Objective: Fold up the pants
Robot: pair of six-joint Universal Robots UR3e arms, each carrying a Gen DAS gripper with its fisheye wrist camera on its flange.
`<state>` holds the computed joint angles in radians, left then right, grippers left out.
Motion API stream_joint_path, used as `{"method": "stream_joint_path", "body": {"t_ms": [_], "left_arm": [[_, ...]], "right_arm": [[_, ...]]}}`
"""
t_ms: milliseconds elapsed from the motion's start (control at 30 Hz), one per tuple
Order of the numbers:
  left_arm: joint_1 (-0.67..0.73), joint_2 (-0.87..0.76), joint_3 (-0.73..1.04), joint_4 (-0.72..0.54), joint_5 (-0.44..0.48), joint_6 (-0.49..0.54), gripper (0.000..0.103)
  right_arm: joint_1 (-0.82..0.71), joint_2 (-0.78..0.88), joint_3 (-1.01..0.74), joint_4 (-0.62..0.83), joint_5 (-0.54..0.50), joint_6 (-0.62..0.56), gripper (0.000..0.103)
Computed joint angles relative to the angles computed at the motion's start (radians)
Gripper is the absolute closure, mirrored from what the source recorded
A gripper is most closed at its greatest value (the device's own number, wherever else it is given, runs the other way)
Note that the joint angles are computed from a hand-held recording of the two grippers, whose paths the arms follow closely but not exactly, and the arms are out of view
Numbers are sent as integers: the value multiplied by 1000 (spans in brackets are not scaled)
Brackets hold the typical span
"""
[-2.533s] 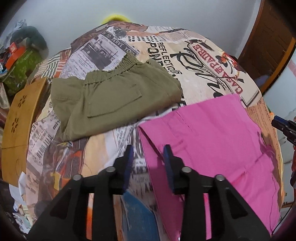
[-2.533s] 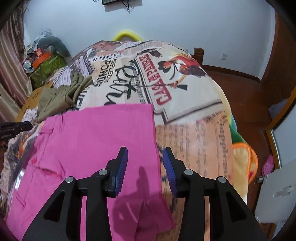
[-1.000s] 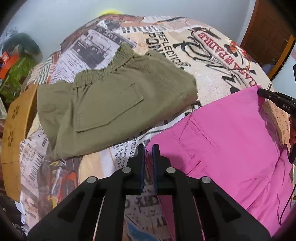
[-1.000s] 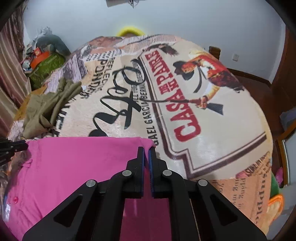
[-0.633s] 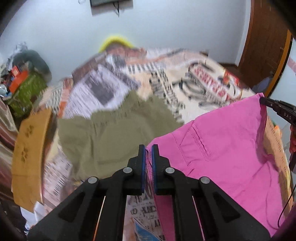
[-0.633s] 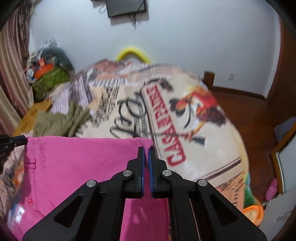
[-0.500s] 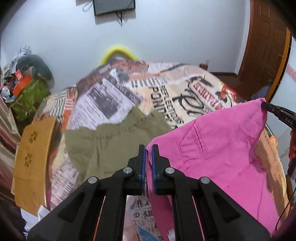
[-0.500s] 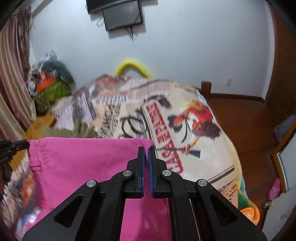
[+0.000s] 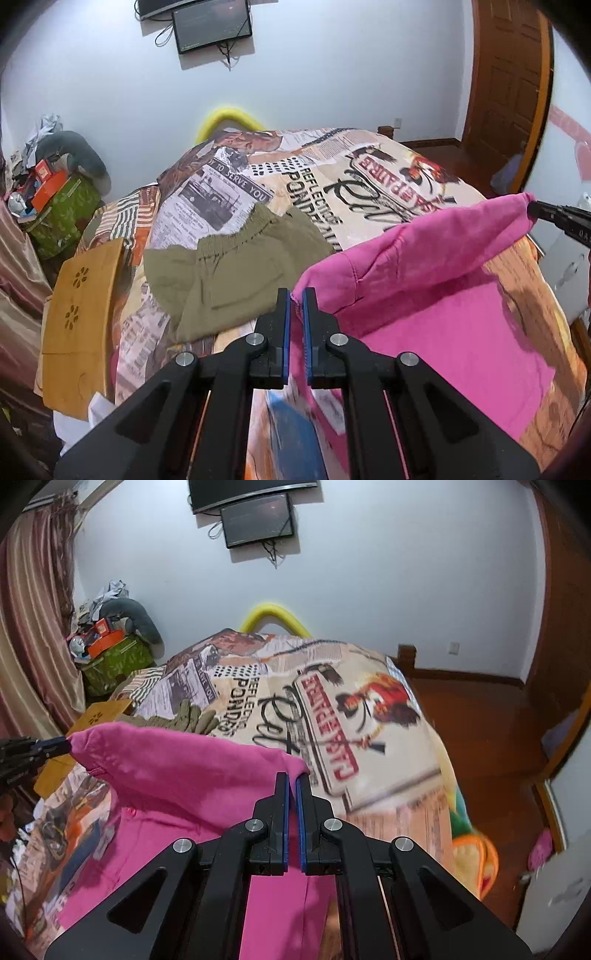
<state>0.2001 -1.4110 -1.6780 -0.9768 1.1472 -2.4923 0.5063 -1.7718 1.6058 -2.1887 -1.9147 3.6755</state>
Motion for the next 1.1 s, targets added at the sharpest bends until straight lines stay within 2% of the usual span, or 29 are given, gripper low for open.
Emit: {"method": "stream_joint_path", "body": {"t_ms": [167, 267, 400, 533, 700, 867, 933, 1100], "left_arm": [[107, 187, -126, -159, -72, 122, 97], [183, 319, -214, -261, -100, 237, 97], [289, 488, -297, -434, -135, 387, 97], [367, 602, -334, -590, -149, 497, 97], [424, 708, -385, -699, -133, 588, 97], [567, 811, -382, -917, -150, 760, 97], [585, 826, -392, -933, -140, 780, 97], [570, 848, -457, -866, -89, 743, 97]], "right_arm": [[69, -70, 58, 40, -19, 87, 100], [174, -70, 46, 101, -98, 141, 100], [280, -68, 48, 163, -153, 226, 100], [344, -66, 77, 196, -167, 305, 100], [411, -90, 140, 218, -170, 420, 100], [456, -102, 164, 280, -187, 495, 100], [465, -106, 172, 305, -192, 517, 100], [475, -137, 219, 320, -173, 577, 100]]}}
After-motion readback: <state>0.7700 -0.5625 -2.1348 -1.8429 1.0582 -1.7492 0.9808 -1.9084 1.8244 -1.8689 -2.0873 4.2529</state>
